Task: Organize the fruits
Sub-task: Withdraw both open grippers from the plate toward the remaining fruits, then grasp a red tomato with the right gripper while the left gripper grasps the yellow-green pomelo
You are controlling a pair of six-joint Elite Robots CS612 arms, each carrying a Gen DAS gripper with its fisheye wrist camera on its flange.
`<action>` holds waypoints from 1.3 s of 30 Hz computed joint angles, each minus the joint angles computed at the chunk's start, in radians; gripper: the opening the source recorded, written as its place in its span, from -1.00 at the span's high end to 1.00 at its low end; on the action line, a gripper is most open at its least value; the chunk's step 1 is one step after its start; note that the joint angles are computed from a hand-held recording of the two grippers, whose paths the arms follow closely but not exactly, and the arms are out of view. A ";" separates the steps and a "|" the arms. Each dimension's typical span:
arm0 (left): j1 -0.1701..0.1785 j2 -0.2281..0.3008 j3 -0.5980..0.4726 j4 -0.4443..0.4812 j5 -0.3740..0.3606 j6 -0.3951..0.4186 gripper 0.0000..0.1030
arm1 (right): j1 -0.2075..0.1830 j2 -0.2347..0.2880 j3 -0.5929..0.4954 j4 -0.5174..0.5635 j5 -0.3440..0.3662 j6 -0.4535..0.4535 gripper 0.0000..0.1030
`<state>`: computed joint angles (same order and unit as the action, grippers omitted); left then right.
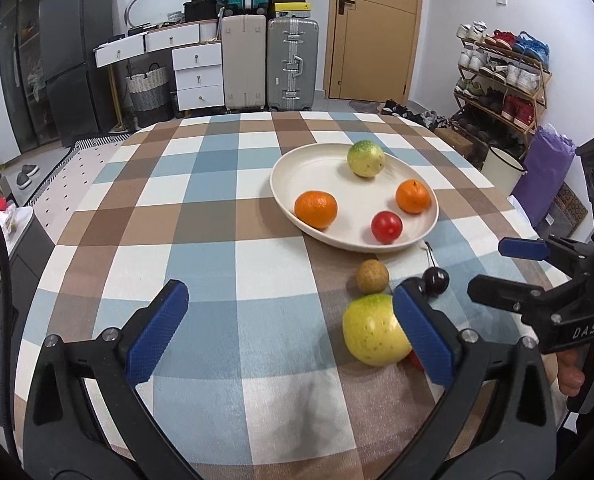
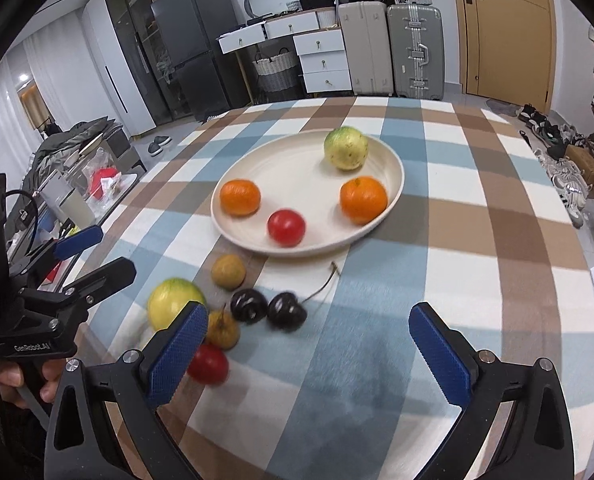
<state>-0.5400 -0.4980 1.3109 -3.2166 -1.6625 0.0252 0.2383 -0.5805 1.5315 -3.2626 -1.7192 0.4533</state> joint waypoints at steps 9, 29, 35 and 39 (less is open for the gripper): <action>-0.001 0.002 0.027 -0.058 -0.013 0.027 -0.98 | 0.020 0.014 0.004 -0.012 0.043 0.015 -0.98; 0.000 0.003 0.068 -0.119 -0.038 0.033 -0.98 | 0.059 0.049 -0.051 0.044 0.013 -0.035 -0.48; -0.004 0.003 0.064 -0.105 -0.035 0.034 -0.98 | 0.065 0.050 -0.060 0.064 -0.014 -0.047 -0.22; -0.005 0.002 0.061 -0.093 -0.050 0.043 -0.98 | 0.065 0.052 -0.061 0.055 0.010 -0.068 0.05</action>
